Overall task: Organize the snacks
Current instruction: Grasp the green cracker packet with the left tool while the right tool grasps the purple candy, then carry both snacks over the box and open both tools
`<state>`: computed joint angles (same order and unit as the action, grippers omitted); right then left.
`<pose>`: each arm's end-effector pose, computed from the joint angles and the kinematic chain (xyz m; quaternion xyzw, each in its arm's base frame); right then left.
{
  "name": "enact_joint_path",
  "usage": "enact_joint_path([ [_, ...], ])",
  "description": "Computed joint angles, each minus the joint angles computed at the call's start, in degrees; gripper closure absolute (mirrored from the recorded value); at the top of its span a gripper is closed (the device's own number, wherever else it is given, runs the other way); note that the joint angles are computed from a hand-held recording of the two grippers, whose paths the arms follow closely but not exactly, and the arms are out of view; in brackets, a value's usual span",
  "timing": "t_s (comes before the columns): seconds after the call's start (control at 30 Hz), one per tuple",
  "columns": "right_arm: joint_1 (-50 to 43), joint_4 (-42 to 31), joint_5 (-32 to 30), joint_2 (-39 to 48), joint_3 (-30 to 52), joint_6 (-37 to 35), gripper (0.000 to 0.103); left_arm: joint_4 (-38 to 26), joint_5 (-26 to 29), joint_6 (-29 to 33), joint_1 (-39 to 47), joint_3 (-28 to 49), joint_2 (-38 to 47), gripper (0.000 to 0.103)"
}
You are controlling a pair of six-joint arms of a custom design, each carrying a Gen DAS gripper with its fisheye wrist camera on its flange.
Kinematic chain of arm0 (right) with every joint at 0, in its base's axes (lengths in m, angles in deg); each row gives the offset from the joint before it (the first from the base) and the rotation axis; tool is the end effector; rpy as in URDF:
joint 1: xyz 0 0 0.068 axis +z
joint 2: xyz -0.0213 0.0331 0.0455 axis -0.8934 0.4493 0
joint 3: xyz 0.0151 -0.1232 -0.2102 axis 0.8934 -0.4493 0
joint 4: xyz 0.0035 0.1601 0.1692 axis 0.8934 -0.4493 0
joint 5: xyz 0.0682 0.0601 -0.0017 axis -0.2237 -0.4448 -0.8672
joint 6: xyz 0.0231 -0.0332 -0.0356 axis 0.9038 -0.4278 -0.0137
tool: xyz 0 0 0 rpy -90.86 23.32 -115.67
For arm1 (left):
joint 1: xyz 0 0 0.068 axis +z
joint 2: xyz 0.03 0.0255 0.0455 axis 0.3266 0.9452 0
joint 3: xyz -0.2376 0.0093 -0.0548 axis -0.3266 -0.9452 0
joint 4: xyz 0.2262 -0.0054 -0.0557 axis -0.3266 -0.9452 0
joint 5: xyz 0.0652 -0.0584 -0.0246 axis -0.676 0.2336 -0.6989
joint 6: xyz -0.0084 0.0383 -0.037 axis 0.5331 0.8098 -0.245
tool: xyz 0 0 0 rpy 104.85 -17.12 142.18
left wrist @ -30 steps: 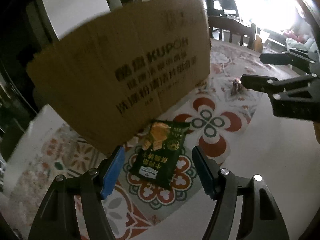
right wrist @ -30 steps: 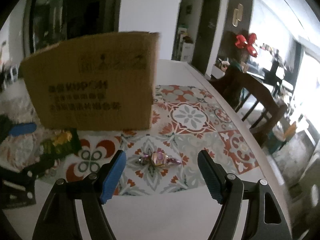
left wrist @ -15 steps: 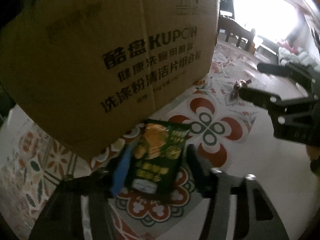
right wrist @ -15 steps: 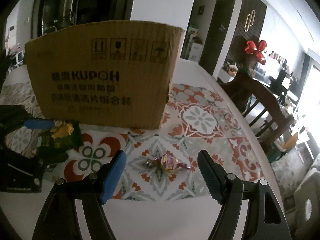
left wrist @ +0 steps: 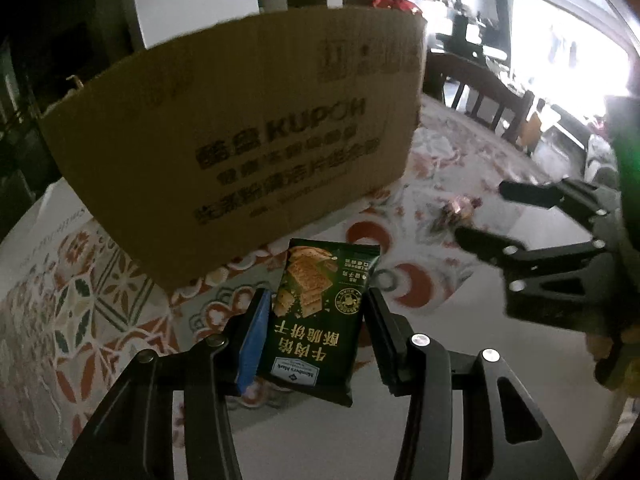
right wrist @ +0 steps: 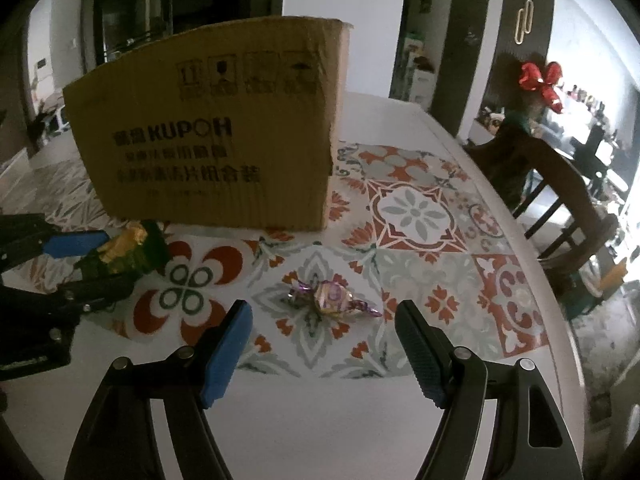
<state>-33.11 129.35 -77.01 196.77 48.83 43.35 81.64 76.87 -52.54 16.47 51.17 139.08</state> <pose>0.1929 0.1040 -0.0166 -0.1563 0.9178 0.0230 0.3642 0.1754 -0.0122 0.0005 0.1333 0.9344 -0.0321 0.3289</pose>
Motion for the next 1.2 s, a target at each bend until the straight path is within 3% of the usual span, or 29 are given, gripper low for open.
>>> enact_joint_path([
  [0.17, -6.32, -1.32, -8.17, -1.63, 0.35, -7.49, 0.029, 0.35, -3.69, -10.12, -5.83, -0.05, -0.83, 0.056],
  [0.3, -9.21, -5.04, -11.56, -2.99, 2.17, -13.32, 0.038, -0.23, -6.59, -17.09, -10.01, 2.11, 0.82, 0.056],
  [0.43, -12.52, -12.09, -17.78, -2.50, 6.49, -14.55, 0.054, -1.27, -8.00, -20.75, -12.55, 3.76, 1.84, 0.056],
  [0.6, -13.58, -12.97, -19.46, -0.19, 8.51, -14.49, 0.063, -2.53, -9.17, -22.28, -13.74, 5.34, 1.90, 0.056],
  [0.73, -13.34, -12.89, -20.04, 1.10, 9.34, -14.09, 0.077, -2.94, -8.77, -22.68, -13.26, 5.56, 1.70, 0.056],
  [0.97, -12.46, -8.71, -20.13, -1.67, 4.52, -11.51, 0.077, -2.59, -9.11, -23.17, -13.14, 2.78, -1.57, 0.056],
  [1.2, -8.44, -2.63, -17.48, -9.31, -4.63, -7.22, 0.077, -3.54, -11.00, -23.65, -13.90, -4.59, -12.82, 0.056],
])
